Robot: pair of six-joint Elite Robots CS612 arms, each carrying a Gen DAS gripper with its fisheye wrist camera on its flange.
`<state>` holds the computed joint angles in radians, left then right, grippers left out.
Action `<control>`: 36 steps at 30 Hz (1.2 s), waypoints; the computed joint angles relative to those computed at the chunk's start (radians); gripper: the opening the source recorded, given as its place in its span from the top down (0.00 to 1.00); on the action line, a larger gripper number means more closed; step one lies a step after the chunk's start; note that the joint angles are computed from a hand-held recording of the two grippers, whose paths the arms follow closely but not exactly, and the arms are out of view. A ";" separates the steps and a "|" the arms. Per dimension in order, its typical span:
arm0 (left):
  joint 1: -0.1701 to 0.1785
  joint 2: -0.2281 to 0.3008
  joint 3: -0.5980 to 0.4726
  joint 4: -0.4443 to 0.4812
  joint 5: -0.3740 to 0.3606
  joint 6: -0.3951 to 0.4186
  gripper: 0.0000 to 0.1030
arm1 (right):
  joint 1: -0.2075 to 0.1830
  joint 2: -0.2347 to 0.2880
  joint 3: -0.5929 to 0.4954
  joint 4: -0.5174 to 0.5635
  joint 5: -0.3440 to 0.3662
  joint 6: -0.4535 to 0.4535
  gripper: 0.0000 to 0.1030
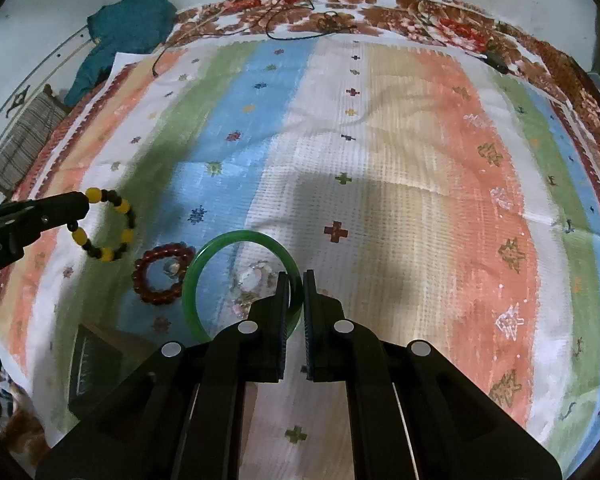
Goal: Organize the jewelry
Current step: 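Lift both held pieces and carry them over the silver tray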
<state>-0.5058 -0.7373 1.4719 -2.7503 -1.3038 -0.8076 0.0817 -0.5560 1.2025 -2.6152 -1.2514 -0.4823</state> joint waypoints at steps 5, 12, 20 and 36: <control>-0.008 -0.013 0.018 -0.023 -0.009 -0.002 0.91 | -0.003 -0.019 0.030 -0.033 0.008 0.003 0.92; -0.030 -0.042 0.043 -0.048 0.030 -0.007 0.91 | -0.009 -0.052 0.082 -0.076 0.020 0.003 0.92; -0.056 -0.075 0.091 -0.112 0.038 -0.009 0.91 | -0.020 -0.089 0.140 -0.130 0.059 0.001 0.92; -0.093 -0.111 0.138 -0.132 0.097 -0.018 0.91 | -0.031 -0.137 0.225 -0.200 0.097 -0.026 0.92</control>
<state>-0.5989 -0.8486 1.6103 -2.8824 -1.2071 -0.8258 0.0503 -0.6935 1.4274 -2.8155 -1.1541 -0.5084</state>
